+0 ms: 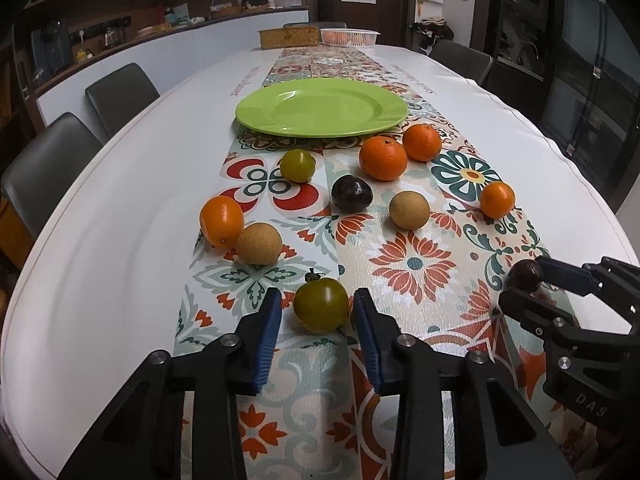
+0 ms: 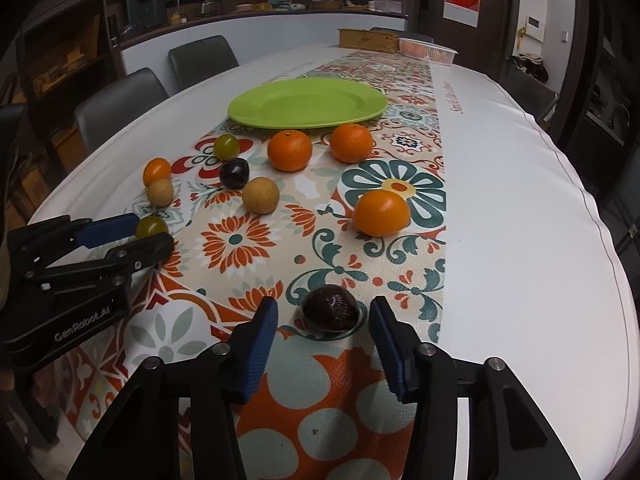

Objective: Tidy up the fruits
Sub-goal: 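Grasp the yellow-green tomato with the left gripper while the right gripper grasps the dark purple fruit, then carry both fruits onto the green plate and open both grippers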

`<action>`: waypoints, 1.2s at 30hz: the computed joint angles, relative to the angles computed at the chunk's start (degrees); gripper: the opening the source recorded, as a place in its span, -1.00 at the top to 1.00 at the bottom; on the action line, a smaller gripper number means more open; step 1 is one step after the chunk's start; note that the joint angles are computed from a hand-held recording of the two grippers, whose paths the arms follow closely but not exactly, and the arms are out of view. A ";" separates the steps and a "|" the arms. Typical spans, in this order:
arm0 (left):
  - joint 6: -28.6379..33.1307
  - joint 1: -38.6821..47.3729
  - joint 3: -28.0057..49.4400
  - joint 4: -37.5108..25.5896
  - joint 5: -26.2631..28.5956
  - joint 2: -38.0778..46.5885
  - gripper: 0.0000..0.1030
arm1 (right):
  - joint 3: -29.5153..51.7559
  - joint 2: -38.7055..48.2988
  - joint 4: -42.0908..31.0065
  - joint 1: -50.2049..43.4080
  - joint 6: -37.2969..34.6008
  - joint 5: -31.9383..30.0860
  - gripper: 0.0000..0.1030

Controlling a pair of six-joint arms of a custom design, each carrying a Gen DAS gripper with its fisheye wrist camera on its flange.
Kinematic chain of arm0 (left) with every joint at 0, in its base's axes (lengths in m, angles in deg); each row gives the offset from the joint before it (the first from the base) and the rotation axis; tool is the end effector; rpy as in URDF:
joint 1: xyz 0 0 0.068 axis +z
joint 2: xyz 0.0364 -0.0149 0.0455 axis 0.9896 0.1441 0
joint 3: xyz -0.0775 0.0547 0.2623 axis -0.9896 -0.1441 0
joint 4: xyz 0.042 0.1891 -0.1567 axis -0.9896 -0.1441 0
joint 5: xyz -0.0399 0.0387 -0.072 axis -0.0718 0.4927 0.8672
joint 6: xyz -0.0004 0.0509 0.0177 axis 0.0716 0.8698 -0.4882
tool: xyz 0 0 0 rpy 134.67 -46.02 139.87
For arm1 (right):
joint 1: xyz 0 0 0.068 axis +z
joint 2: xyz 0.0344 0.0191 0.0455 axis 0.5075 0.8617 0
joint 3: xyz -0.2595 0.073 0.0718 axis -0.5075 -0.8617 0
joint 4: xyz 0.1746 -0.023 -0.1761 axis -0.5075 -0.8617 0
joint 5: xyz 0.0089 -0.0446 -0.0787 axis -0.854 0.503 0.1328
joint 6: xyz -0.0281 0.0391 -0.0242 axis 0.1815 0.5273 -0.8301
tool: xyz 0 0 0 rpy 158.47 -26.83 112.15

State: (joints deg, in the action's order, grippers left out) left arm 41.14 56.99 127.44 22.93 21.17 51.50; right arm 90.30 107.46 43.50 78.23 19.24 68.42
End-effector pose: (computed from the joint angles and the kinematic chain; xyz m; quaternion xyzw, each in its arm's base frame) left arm 0.3253 -0.1566 0.0291 0.3316 0.8800 -0.1141 0.3204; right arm 0.2188 0.2101 0.0269 0.1455 0.9302 -0.0527 0.3328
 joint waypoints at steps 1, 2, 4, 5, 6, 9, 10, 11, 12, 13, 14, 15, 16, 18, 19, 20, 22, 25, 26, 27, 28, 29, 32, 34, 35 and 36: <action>-0.03 0.02 0.40 -0.53 0.07 0.22 0.36 | 0.02 0.06 0.06 -0.06 -0.08 -0.18 0.13; -0.04 0.09 0.78 -1.15 0.26 0.41 0.43 | 0.00 0.09 0.19 -0.13 -0.15 -0.37 0.16; -0.35 0.23 0.84 -1.60 0.84 0.23 0.47 | -0.07 0.10 0.34 -0.24 -0.09 -0.55 0.20; -0.38 0.32 0.79 -1.73 0.99 0.13 0.47 | -0.10 0.06 0.30 -0.27 0.01 -0.47 0.22; -0.38 0.32 0.66 -1.65 0.92 0.11 0.47 | -0.17 -0.01 0.26 -0.32 0.05 -0.34 0.26; -0.83 0.32 0.18 -1.28 0.77 -0.03 0.47 | -0.38 0.07 0.56 -0.57 -0.23 -0.31 0.34; -1.04 0.45 0.03 -1.43 1.02 -0.20 0.47 | -0.39 0.17 0.67 -0.68 -0.40 -0.45 0.34; -1.23 0.53 -0.12 -1.47 1.22 -0.34 0.47 | -0.30 0.26 0.55 -0.67 -0.41 -0.30 0.38; -1.32 0.66 -0.52 -1.34 1.42 -0.62 0.47 | -0.62 0.23 1.10 -0.77 -0.65 -0.27 0.39; -1.31 0.70 -0.96 -1.08 1.50 -0.89 0.47 | -0.79 0.20 1.49 -0.79 -0.74 -0.36 0.39; -1.29 0.71 -1.47 -0.67 1.53 -1.18 0.47 | -1.09 0.09 2.06 -0.82 -0.87 -0.51 0.39; -1.37 0.62 -1.72 -0.57 1.52 -1.40 0.47 | -1.45 -0.10 2.75 -0.90 -1.09 -0.71 0.39; -1.41 0.66 -2.22 -0.25 1.74 -1.75 0.47 | -1.80 -0.27 3.44 -0.89 -1.29 -0.82 0.39; -1.45 0.72 -2.96 0.11 2.14 -2.37 0.47 | -2.32 -0.62 4.47 -0.62 -1.69 -0.50 0.39; -1.38 0.79 -3.66 0.67 2.28 -2.86 0.47 | -2.47 -0.92 4.68 -0.43 -1.96 -0.24 0.39; -1.32 0.73 -4.13 1.04 2.26 -3.24 0.47 | -2.50 -1.25 4.70 -0.02 -2.39 0.40 0.39; -1.01 0.68 -5.24 1.66 2.42 -4.21 0.47 | -2.57 -1.90 4.74 0.59 -3.57 1.19 0.39; -0.59 0.67 -6.94 2.42 3.12 -6.09 0.47 | -2.81 -3.17 5.30 1.64 -5.51 2.40 0.39; -0.62 0.61 -7.37 2.68 3.14 -6.64 0.47 | -2.91 -3.81 5.46 2.02 -6.18 2.83 0.39; -0.61 0.64 -7.77 2.88 3.25 -7.27 0.47 | -3.00 -4.17 5.54 2.29 -6.44 3.23 0.39; -0.62 0.68 -8.02 2.91 3.49 -7.92 0.47 | -3.11 -4.78 5.52 2.55 -6.86 3.71 0.39; -0.53 0.77 -8.12 2.84 3.85 -8.51 0.47 | -3.25 -5.36 5.64 2.64 -7.39 4.04 0.39; -0.18 0.59 -8.00 2.95 3.86 -9.87 0.47 | -3.77 -7.38 6.41 2.00 -9.71 4.86 0.39; -0.10 0.33 -7.15 2.52 3.70 -10.44 0.47 | -4.38 -8.68 7.77 0.88 -11.66 4.60 0.39; -0.11 0.22 -6.45 2.09 3.86 -10.55 0.47 | -4.67 -9.22 8.39 0.28 -12.57 4.47 0.39; -0.15 0.14 -5.86 1.62 3.99 -10.58 0.47 | -4.87 -9.80 9.06 -0.64 -13.87 4.32 0.39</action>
